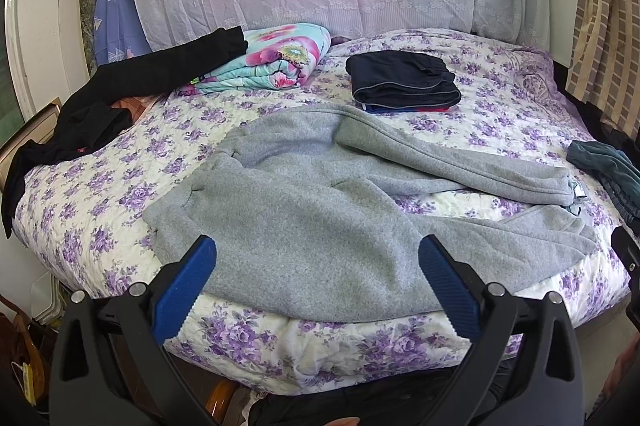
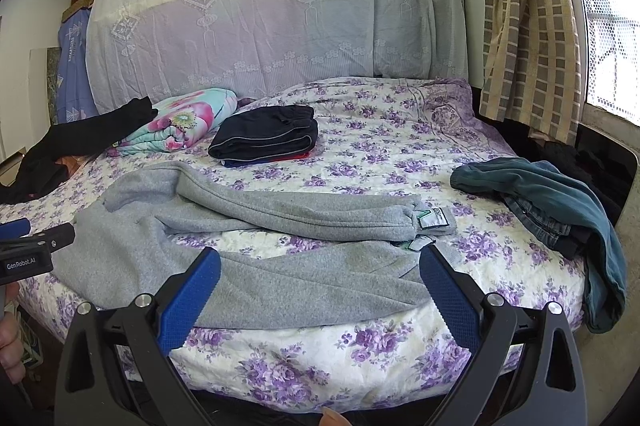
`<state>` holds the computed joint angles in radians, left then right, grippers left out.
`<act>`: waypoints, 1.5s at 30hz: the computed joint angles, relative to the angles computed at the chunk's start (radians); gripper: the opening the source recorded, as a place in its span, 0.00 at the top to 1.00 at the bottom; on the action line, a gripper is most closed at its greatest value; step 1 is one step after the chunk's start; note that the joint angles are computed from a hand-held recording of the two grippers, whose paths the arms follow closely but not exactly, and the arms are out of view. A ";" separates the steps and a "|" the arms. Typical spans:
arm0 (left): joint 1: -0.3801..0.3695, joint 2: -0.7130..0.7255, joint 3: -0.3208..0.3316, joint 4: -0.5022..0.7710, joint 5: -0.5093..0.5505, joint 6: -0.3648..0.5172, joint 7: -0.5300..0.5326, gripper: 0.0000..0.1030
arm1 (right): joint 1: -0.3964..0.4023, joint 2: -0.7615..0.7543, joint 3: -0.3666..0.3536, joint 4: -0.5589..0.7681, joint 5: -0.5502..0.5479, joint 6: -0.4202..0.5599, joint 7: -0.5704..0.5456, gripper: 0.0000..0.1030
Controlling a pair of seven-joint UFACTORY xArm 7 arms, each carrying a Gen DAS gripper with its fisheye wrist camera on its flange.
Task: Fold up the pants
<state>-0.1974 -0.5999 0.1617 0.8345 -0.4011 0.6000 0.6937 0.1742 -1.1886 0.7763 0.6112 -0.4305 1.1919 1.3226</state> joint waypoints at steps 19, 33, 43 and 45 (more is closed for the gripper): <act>0.003 0.005 -0.001 0.006 -0.002 0.004 0.002 0.04 | 0.016 -0.009 -0.006 -0.009 -0.001 0.009 0.001 0.03; 0.004 0.005 -0.003 0.005 -0.001 0.004 0.001 0.04 | 0.021 -0.013 -0.006 -0.014 0.003 0.010 0.005 0.03; 0.007 -0.012 -0.007 -0.014 0.005 0.007 -0.006 0.04 | 0.030 -0.012 0.001 -0.020 0.008 0.011 0.019 0.03; 0.006 -0.012 -0.006 -0.014 0.007 0.007 -0.006 0.04 | 0.032 -0.012 -0.001 -0.020 0.006 0.011 0.018 0.03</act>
<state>-0.1910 -0.6116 0.1556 0.8210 -0.3941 0.6073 0.6879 0.2058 -1.2002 0.7750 0.5911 -0.4242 1.2030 1.3405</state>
